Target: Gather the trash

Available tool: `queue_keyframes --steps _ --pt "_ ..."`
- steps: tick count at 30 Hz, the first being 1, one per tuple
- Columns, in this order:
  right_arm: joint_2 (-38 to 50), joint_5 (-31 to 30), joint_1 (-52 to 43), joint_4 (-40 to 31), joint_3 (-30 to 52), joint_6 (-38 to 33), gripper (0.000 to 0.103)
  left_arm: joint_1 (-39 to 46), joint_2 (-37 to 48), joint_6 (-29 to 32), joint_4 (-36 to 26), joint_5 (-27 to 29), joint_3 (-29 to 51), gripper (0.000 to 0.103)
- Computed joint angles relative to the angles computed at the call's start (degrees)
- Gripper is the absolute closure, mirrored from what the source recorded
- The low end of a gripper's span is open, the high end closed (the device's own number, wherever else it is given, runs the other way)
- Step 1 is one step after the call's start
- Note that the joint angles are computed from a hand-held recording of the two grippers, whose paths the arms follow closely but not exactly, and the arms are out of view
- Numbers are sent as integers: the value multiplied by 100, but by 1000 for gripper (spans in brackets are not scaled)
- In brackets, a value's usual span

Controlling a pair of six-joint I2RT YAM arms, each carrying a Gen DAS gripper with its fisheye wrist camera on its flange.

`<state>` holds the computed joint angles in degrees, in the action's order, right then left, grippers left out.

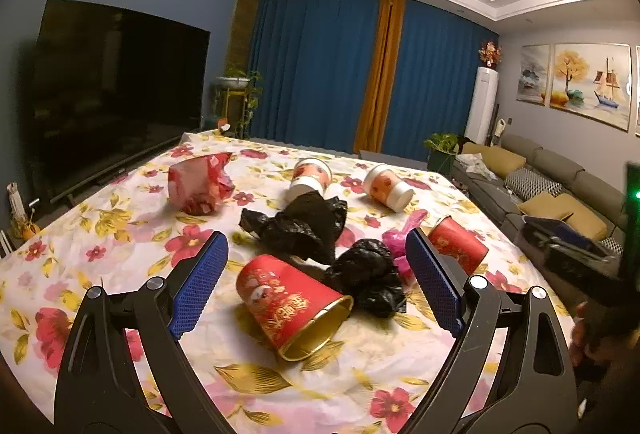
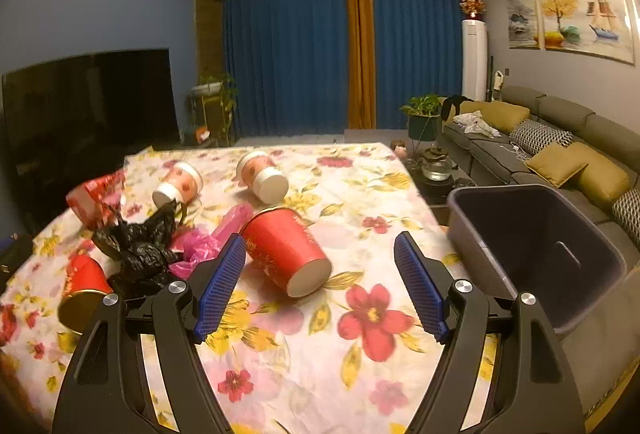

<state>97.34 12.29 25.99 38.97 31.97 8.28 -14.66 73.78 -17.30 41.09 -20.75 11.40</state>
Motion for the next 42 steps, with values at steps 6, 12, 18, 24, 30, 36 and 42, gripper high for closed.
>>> queue_keyframes --steps 6,12,18,24,30,36,42 --pt "839 -138 -26 -225 818 -52 28 247 158 59 182 216 -6 14" --pt "1412 -393 -161 -646 1533 -107 21 374 379 60 251 393 82 14" --pt "1845 -573 -235 -1183 2162 -278 17 419 506 68 342 439 111 14" --pt "2152 -918 -364 -1826 2736 -229 17 463 623 32 247 532 224 14" --pt "2390 -1140 -396 -2384 3151 -268 22 460 754 21 225 577 306 14" --pt "2419 -1197 -381 -2423 3186 -323 39 391 863 13 109 643 431 14" --pt "2281 -1282 -460 -2116 2912 -230 41 204 1297 98 -98 827 850 14"
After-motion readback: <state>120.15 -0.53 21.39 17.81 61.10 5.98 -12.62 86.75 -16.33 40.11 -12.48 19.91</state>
